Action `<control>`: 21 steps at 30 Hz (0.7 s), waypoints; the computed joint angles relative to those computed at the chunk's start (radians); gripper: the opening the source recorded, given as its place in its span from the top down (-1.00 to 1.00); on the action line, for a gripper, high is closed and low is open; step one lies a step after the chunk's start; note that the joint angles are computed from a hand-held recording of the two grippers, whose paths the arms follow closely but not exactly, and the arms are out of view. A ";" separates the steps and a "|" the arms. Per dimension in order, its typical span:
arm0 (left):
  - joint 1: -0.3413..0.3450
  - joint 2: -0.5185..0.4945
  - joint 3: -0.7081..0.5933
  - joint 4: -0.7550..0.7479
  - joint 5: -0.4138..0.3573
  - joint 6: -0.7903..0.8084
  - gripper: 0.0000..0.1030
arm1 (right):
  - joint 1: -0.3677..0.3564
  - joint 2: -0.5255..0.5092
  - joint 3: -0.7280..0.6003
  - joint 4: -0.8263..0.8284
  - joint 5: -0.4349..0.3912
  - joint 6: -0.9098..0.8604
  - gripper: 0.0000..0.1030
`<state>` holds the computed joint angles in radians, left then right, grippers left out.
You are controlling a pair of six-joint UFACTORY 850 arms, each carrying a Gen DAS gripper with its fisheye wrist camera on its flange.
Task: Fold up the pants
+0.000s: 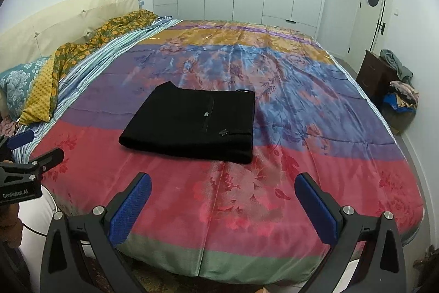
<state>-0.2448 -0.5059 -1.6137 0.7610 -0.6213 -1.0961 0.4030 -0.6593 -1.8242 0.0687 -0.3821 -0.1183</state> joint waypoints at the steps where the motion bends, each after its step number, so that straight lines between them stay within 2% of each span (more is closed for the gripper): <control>1: -0.002 -0.002 -0.004 -0.006 -0.004 0.006 -0.99 | 0.000 -0.001 -0.003 -0.009 -0.003 0.009 -1.00; 8: -0.008 -0.020 -0.034 -0.060 -0.036 0.051 -0.99 | -0.001 0.007 0.004 -0.071 0.000 0.067 -1.00; 21: -0.003 -0.033 -0.048 -0.103 -0.046 0.080 -0.98 | 0.009 0.021 0.024 -0.154 0.007 0.122 -1.00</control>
